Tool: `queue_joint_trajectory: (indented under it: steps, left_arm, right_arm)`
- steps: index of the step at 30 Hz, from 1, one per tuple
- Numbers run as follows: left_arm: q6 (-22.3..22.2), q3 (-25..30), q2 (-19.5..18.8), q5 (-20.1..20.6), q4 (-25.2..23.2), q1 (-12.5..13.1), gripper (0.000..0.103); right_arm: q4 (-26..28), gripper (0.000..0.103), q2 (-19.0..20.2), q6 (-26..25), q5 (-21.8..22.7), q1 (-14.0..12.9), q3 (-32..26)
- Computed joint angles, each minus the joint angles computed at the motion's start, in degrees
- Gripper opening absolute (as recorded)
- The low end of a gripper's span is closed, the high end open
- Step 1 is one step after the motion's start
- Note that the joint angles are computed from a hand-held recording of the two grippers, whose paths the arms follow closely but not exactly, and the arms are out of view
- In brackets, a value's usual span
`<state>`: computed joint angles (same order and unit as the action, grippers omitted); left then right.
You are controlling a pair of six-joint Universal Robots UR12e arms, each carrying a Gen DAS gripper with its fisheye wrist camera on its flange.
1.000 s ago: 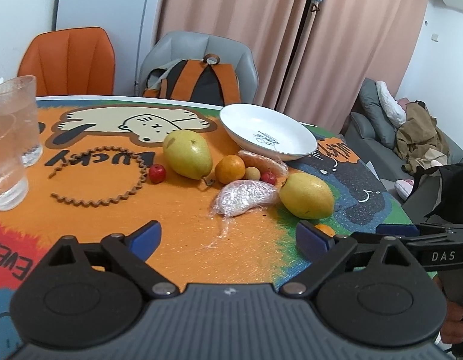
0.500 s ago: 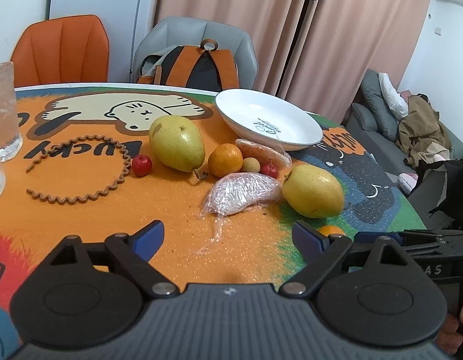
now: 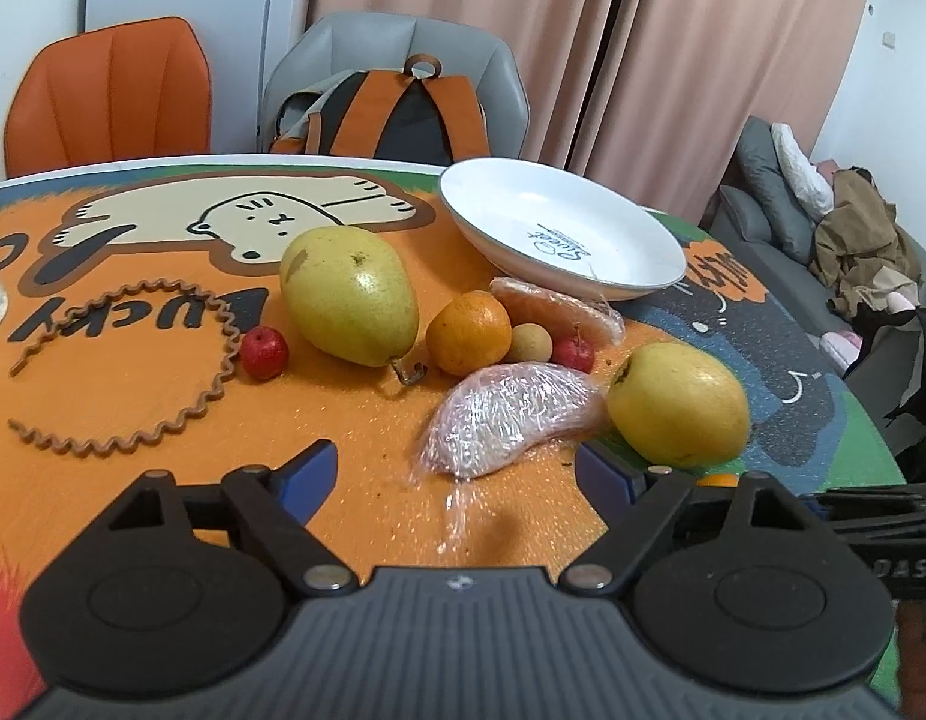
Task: Organize fruits
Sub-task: 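Move the right tool to the small tangerine and close on it, then close the left tool on the plastic-wrapped pink fruit while the right tool holds the tangerine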
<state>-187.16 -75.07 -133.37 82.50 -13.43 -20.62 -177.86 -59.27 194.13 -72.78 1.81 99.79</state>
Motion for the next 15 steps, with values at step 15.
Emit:
queue_joint_trajectory:
  steps: [15]
  left_arm:
    - [2.7,5.9,-4.1,1.1,-1.7,-1.0,0.074]
  right_arm:
    - [-0.5,0.038,-0.2,1.8,-2.6,-1.1,0.2]
